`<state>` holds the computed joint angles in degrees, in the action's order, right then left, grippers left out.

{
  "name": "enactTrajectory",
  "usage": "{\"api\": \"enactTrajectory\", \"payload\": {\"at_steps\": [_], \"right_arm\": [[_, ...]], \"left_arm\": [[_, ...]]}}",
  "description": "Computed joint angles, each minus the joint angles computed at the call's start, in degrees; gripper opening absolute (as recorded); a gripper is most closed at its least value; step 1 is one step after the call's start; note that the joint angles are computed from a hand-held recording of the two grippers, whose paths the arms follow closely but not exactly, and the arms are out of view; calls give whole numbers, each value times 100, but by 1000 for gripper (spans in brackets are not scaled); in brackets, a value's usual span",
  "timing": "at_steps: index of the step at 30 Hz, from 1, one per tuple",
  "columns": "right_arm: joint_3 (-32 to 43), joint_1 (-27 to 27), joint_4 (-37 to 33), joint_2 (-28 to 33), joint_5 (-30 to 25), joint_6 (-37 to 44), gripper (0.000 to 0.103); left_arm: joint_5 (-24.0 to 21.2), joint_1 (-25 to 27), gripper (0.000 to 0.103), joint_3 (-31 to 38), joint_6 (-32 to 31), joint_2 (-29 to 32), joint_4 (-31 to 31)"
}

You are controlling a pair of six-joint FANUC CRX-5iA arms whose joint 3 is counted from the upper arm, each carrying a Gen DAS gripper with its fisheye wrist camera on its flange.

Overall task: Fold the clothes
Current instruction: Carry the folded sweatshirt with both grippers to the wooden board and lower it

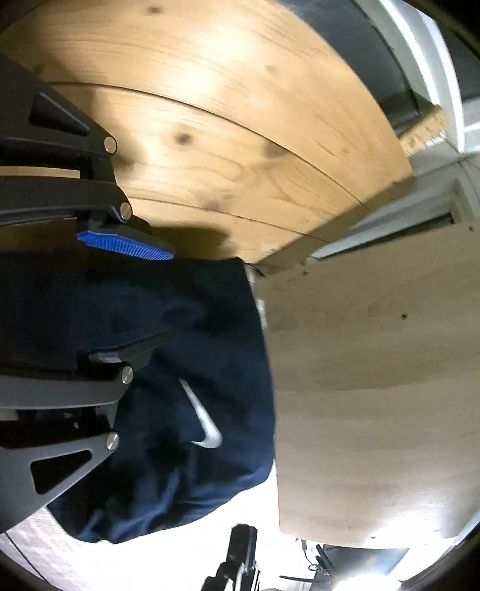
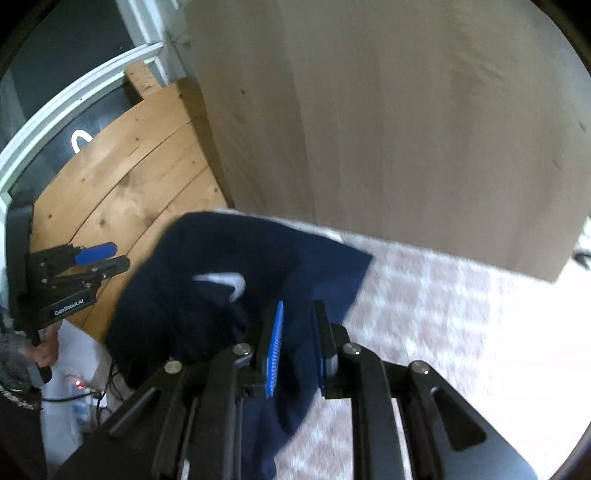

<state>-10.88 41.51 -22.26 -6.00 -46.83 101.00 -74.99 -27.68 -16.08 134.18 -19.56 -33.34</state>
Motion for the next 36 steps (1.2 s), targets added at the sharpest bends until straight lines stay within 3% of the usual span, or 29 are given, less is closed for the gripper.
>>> {"api": "enactTrajectory", "payload": {"at_steps": [5, 11, 14, 16, 18, 21, 24, 28, 31, 33, 36], "right_arm": [[408, 148, -91, 594, -47, 12, 16], [772, 183, -40, 1292, -31, 71, 16], [1059, 117, -172, 1694, -120, 291, 15], [1148, 49, -309, 1717, -197, 408, 15], [1101, 49, -228, 1556, -269, 383, 15], [729, -163, -757, 918, -459, 914, 15], [332, -482, -1440, 273, -994, 1504, 16], [-485, -118, -1190, -375, -1047, 1381, 16], [-1127, 388, -497, -780, -1033, 1016, 17], [-1325, 552, -112, -912, -1334, 957, 17], [-1359, 371, 20, -1189, -1456, 817, 17]], "left_arm": [[453, 503, 36, -70, -316, 200, 416], [949, 1480, 37, -167, -905, 744, 979], [1031, 1713, 48, -270, -944, 970, 1025], [1089, 1799, 51, -322, -923, 983, 1080], [892, 1677, 48, -248, -916, 905, 980], [452, 1091, 46, -213, -610, 404, 629], [494, 801, 47, -586, -335, -261, 859], [720, 495, 47, -1194, -69, -770, 1438], [398, 45, 50, -1241, 55, -357, 1346], [269, -121, 50, -1219, 185, -309, 1263], [-61, -387, 48, -979, 588, -358, 1033]]}}
